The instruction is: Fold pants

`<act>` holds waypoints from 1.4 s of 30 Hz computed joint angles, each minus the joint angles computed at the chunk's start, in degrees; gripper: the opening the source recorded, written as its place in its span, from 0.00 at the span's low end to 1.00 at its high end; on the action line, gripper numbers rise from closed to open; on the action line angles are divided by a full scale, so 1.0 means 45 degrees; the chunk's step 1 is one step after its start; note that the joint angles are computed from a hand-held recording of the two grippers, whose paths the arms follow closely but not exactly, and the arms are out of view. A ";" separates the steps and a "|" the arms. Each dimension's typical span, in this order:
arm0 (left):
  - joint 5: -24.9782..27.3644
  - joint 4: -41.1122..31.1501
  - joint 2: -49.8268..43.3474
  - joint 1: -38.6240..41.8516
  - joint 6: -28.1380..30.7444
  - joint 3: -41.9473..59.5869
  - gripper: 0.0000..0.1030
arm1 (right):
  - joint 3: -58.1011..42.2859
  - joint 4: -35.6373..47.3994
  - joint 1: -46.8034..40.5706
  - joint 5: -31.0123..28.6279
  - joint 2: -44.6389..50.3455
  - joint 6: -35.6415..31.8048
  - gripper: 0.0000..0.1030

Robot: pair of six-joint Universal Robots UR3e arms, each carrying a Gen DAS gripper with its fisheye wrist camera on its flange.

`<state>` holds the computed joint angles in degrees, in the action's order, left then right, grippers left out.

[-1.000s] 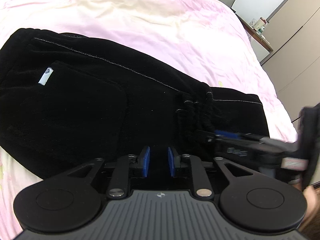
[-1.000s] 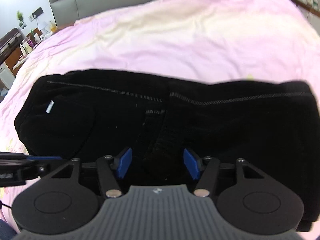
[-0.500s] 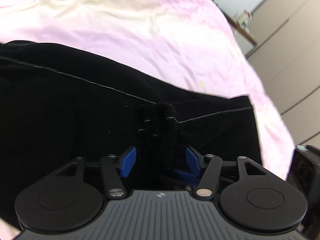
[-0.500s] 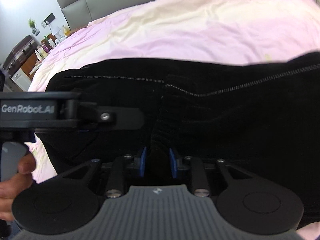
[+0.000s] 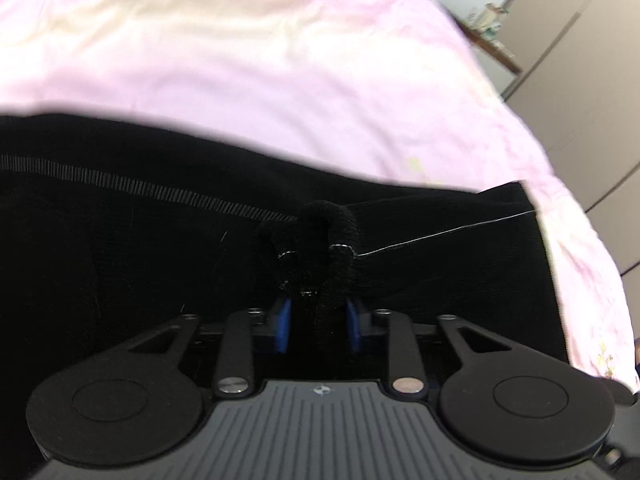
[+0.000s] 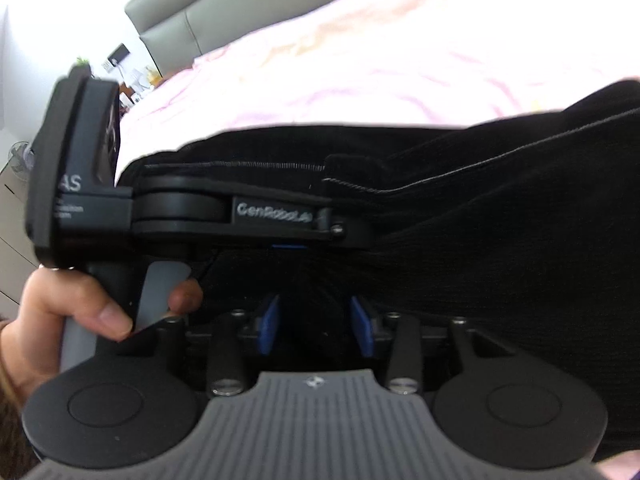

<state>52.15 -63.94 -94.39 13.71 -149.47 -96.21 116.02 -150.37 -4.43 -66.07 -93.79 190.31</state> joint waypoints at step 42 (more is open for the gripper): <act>0.3133 0.0806 -0.2893 -0.1951 0.0256 0.2481 0.34 | 0.4230 0.8214 -0.8645 -0.0078 -0.9529 -0.7445 0.00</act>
